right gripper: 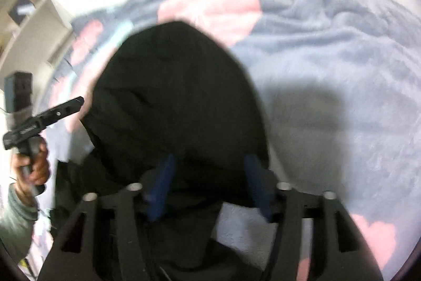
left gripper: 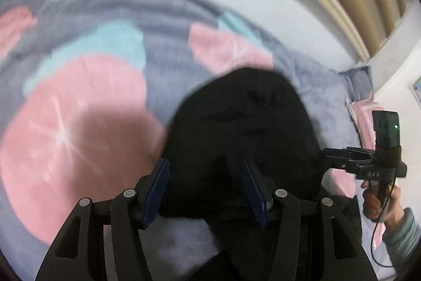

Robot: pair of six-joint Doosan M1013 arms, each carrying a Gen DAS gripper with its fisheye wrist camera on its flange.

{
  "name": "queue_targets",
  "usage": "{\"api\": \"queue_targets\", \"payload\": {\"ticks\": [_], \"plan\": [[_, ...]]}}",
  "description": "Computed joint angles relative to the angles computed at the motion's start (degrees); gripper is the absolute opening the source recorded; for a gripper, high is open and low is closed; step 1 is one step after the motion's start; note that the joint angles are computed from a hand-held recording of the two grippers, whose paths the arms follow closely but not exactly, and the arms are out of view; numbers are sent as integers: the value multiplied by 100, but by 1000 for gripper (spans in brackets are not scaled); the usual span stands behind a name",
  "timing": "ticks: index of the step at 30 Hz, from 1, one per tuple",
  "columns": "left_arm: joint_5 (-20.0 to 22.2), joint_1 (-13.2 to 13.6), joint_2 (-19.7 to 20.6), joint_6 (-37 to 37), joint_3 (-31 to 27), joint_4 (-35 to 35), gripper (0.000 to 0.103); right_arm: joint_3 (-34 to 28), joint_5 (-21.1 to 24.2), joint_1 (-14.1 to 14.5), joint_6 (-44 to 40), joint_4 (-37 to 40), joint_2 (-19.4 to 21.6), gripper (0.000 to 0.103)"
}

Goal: Fold large clothes
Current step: 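Lift the hood with both grippers and fold it toward the hem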

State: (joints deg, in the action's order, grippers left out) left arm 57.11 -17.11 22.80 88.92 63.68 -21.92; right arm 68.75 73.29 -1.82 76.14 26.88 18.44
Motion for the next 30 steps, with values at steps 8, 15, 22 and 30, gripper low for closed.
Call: {"api": "queue_targets", "payload": {"ticks": [8, 15, 22, 30], "plan": [[1569, 344, 1044, 85, -1287, -1200, 63, -705, 746, -175, 377, 439, 749, 73], [1705, 290, 1288, 68, -1338, -1598, 60, -931, 856, -53, 382, 728, 1072, 58], [891, 131, 447, 912, -531, -1234, 20, -557, 305, 262, -579, 36, 319, 22], [68, -131, -1282, 1653, 942, -998, 20, 580, -738, 476, -1034, -407, -1396, 22]]}}
